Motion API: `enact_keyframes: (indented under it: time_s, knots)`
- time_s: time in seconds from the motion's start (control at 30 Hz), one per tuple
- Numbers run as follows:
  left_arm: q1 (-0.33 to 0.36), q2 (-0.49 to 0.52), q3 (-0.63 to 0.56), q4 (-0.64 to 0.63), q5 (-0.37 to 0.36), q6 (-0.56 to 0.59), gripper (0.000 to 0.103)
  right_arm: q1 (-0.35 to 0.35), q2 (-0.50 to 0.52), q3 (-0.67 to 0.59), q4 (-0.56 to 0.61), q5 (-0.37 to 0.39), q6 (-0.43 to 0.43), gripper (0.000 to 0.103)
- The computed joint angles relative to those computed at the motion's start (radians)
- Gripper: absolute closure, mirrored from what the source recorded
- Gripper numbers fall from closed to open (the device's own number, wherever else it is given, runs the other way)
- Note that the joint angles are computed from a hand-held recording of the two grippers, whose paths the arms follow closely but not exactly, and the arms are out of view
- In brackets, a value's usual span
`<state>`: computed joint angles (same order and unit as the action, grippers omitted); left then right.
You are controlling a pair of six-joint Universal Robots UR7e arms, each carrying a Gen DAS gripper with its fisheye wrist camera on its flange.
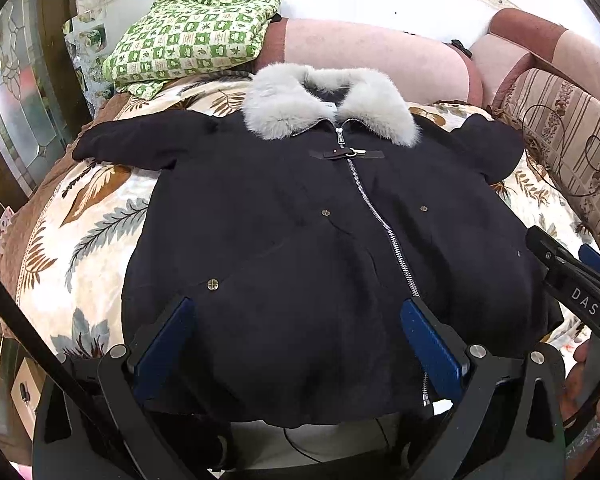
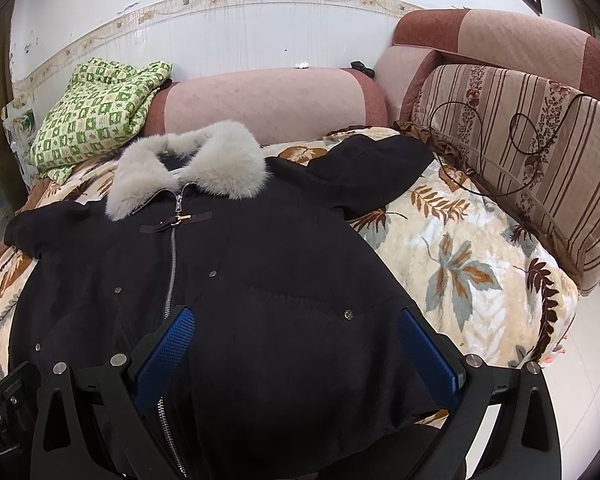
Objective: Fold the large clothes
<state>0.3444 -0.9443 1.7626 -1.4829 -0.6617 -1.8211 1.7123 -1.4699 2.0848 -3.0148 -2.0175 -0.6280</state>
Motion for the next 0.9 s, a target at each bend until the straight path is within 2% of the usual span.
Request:
enact_keyframes:
  time_s: [0.9]
  knots:
    - [0.019,-0.009,-0.001,0.084,-0.005,-0.063,0.001,0.0,0.021,-0.004,-0.004,-0.014,-0.014,0.001]
